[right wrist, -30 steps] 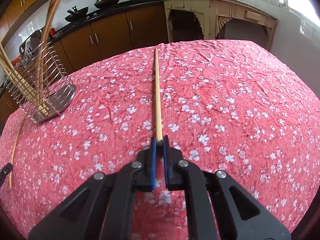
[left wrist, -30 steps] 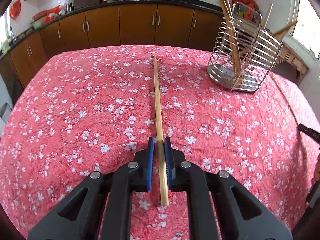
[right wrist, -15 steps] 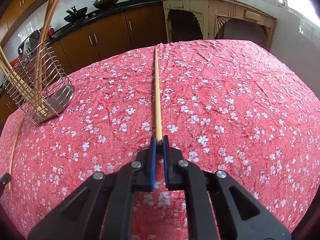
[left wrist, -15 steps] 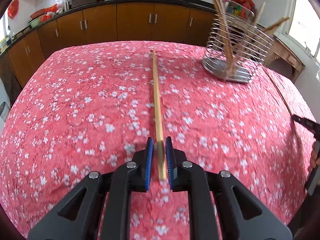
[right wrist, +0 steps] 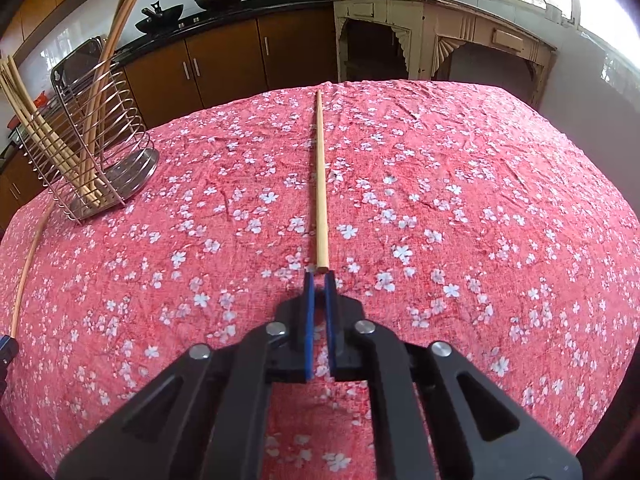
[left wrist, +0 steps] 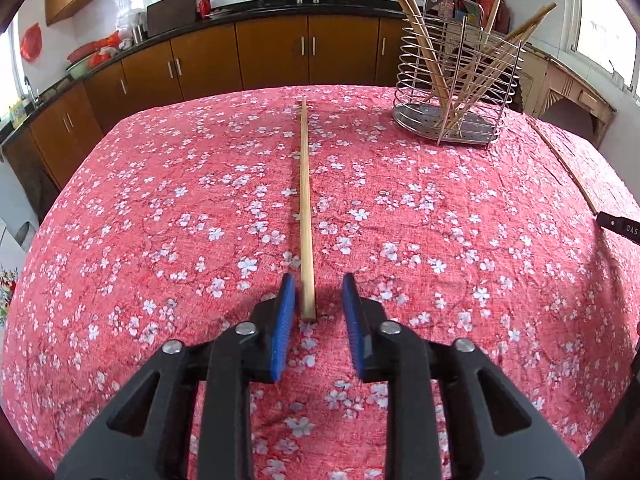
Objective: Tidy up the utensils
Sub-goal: 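Lift both held chopsticks upright and carry them over the wire holder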
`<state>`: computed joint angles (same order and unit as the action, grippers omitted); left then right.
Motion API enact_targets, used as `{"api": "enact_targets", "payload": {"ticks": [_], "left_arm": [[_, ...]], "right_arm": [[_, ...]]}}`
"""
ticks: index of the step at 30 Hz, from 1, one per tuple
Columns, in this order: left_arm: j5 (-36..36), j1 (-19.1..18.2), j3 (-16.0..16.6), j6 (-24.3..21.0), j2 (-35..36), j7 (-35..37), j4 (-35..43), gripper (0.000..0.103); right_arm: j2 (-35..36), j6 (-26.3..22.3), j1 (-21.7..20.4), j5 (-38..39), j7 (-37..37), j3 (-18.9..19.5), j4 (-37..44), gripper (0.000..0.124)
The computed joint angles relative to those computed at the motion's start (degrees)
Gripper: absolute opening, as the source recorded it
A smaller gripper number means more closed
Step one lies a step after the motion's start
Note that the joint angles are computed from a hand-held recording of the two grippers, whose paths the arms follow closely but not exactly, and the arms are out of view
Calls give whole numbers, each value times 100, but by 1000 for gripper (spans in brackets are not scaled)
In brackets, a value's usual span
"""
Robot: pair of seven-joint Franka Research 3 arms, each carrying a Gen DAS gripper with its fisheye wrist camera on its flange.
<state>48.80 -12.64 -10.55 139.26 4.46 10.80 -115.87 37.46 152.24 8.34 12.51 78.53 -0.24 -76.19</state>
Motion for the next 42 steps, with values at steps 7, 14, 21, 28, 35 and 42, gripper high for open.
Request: {"api": "enact_targets", "payload": {"ticks": [7, 14, 21, 28, 35, 42], "left_arm": [[-135, 125, 38, 332, -222, 160, -171, 8], [458, 226, -44, 333, -451, -121, -90, 8], [332, 262, 46, 374, -114, -94, 171, 7], [441, 274, 94, 458, -171, -271, 78, 8], [964, 300, 56, 498, -411, -699, -121, 8], [1898, 402, -74, 452, -801, -1580, -296, 7]], "right_arm": [[-513, 858, -244, 448, -595, 333, -782, 1], [-499, 576, -188, 531, -902, 241, -592, 4], [82, -312, 79, 88, -255, -80, 248, 24], [465, -437, 176, -369, 217, -204, 865, 8], [-198, 677, -130, 63, -312, 153, -300, 7], [-864, 2265, -564, 837, -1320, 791, -1199, 7]]}}
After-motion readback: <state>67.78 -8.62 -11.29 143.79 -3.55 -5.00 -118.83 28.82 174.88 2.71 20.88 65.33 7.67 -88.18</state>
